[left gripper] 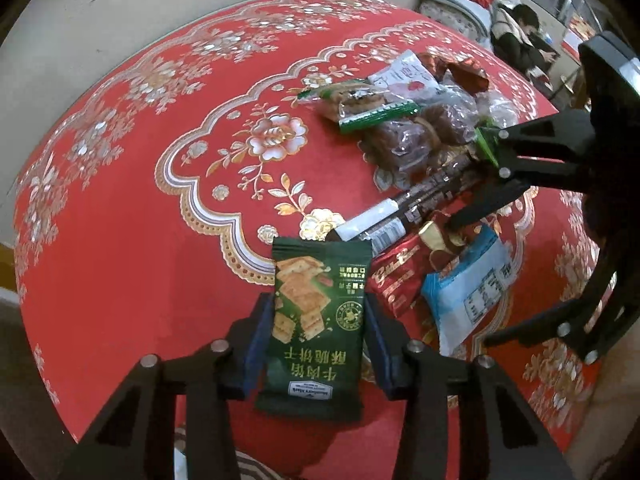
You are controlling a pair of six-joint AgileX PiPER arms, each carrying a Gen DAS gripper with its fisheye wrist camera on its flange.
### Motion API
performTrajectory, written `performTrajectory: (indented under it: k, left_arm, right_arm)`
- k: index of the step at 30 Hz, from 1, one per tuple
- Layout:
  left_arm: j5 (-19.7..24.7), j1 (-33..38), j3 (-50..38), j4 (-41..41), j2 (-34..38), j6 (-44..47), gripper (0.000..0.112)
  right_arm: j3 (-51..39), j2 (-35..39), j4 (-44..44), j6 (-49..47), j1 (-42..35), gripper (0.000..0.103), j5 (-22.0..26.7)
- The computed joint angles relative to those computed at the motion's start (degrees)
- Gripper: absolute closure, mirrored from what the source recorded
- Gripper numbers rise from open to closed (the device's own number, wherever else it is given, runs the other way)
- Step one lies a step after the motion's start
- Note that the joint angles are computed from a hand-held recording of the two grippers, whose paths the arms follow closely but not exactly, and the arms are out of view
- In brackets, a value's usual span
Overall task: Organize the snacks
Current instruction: 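Lift the green cracker packet with the left tool while the right tool grasps the blue-white bar, then carry both packets into the white box and open both tools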
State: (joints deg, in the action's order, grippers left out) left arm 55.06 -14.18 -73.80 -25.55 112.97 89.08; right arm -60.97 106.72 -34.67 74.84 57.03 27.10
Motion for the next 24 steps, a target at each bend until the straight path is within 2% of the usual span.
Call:
performTrajectory:
  k: [1, 2, 3, 4, 5, 8, 10, 12, 14, 18, 24]
  left_arm:
    - [-1.1, -0.1, 0.9, 0.0, -0.6, -0.7, 0.066]
    - [-1.9, -0.1, 1.4, 0.1, -0.9, -1.8, 0.066]
    - [-2.2, 0.0, 1.5, 0.4, -1.0, -3.4, 0.066]
    - [-2.8, 0.1, 1.8, 0.5, -1.2, -5.6, 0.066]
    - [-3.6, 0.2, 2.0, 0.8, -1.3, -8.5, 0.066]
    - [-5.6, 1.1, 3.3, 0.8, -2.1, -14.1, 0.066]
    - [-7.9, 1.9, 6.2, -0.7, -4.8, -14.3, 0.066]
    - [-8.2, 3.1, 8.4, -2.7, -7.5, -13.8, 0.066]
    - [-9.7, 3.9, 10.9, -4.0, -10.6, -13.9, 0.066]
    - [-9.7, 6.8, 14.1, -6.8, -16.1, -13.6, 0.066]
    - [-9.4, 12.0, 15.9, -7.5, -20.1, -16.2, 0.066]
  right_arm:
    - [-0.8, 0.5, -0.2, -0.7, 0.1, 0.042, 1.3]
    - [-2.0, 0.9, 0.0, -1.5, 0.3, 0.057, 3.7]
    - [-2.3, 0.8, 0.1, -1.4, 0.5, 0.066, 5.4]
    - [-1.8, 0.2, 0.2, -1.3, 0.4, 0.076, 5.2]
    - [0.0, -1.0, 1.0, -1.1, 0.0, 0.076, 3.1]
    - [1.2, -1.7, 1.3, 0.9, 1.1, 0.076, 4.5]
    - [2.7, -3.2, -0.5, 5.6, 2.2, 0.076, 4.5]
    - [5.5, -6.0, -5.1, 13.6, 3.5, 0.076, 3.1]
    - [6.6, -7.9, -8.7, 19.6, 5.4, 0.076, 4.4]
    - [5.5, -8.7, -11.2, 23.0, 6.7, 0.076, 5.1]
    - [0.5, -7.3, -11.4, 20.2, 6.8, 0.076, 6.1]
